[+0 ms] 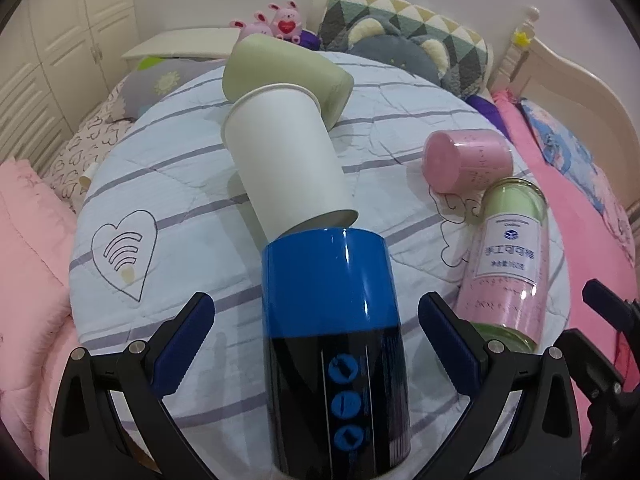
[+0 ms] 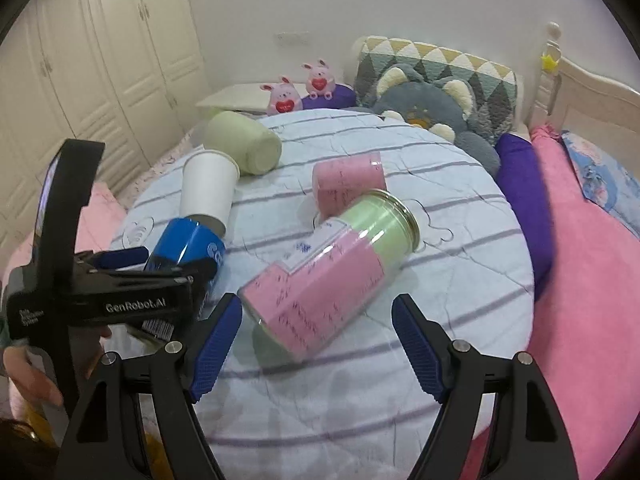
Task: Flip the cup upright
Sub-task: 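Swing the held cup toward the left tool and turn it upright, then lower the upright blue-and-black cup onto the bed with the right gripper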
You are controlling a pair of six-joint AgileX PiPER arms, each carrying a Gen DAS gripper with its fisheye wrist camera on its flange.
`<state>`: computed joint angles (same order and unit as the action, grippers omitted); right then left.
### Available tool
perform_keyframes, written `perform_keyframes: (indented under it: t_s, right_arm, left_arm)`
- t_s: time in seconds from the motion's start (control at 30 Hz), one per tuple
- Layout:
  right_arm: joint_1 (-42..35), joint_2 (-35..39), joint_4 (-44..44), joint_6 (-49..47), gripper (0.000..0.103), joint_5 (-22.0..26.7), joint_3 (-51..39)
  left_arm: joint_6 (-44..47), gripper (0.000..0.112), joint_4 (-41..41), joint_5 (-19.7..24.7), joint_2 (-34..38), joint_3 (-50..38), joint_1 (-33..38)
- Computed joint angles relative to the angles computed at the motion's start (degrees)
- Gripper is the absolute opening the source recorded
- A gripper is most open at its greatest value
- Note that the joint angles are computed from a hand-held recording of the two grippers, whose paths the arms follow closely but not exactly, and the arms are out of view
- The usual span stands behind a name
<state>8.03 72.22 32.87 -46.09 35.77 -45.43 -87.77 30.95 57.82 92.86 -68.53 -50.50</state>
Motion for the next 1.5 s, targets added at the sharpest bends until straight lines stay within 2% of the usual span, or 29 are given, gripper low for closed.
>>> perform_keyframes:
  t_s: [0.03,0.07,0.1,0.17,0.2,0.27,0.63,0.87,1.13,1.27,1.33,1.4,1.5]
  right_arm:
    - [-0.1,0.2,0.6,-0.8,0.079,-0.4,0.1]
    - [0.3,1.0,1.1,-1.4,0.079,-1.5,0.3]
    - [0.6,1.8,1.6,-2.0,0.079,-1.8,0.1]
    - [0.4,3.0,3.3,-3.8,0.079,-0.9,-0.2]
    - [0.0,3.0,4.0,-4.5,0.079,-0.2,-0.1]
    - [-0.2,3.9,5.8,-5.9,0.079,0.3,-0.2]
    - [0.0,0.2,6.0,-2.6,0.079,-0.9,2.5]
    - [1.5,-4.9,1.9,4.8,0.079,-2.8,6.0]
    - [2.9,-9.7,-2.8,13.5,0.079,-5.5,10.1]
    - [2.6,-12.0,-4.8,17.1,0.079,-6.2,12.2]
    - [2.3,-12.9,-5.7,18.6,0.079,-6.3,12.9]
    - [2.5,-13.2,-8.1,21.5,0.079,-6.9,13.3]
    - [2.0,-13.7,-9.7,23.3,0.079,-6.7,13.6]
  left_arm:
    - [0.2,0.101,0.0,0.2,0.6,-0.3,0.3]
    - [0.5,0.094,-0.2,0.2,0.8,-0.4,0.4]
    - [1.7,0.081,-1.1,-0.7,1.1,-0.3,1.0]
    - [3.2,0.070,-3.5,-6.1,-0.2,2.2,2.7]
    - [2.0,0.070,-3.0,-7.3,-1.0,3.4,2.6]
    - [0.7,0.070,-1.6,-7.2,-1.3,3.8,1.9]
    - [-1.6,0.069,8.2,-2.0,-5.4,2.4,-5.2]
    - [-2.3,0.069,11.9,-2.9,-6.9,4.5,-9.8]
    - [-10.1,0.069,19.3,0.7,-6.4,7.1,-16.3]
    - [-10.2,0.068,20.6,1.4,-5.9,6.9,-17.9]
    - [-10.3,0.073,20.1,-0.1,-6.3,7.5,-17.5]
    - [-11.1,0.090,19.2,-0.9,-6.5,8.0,-16.6]
    - [-13.6,0.095,19.9,-2.8,-7.9,10.1,-15.8]
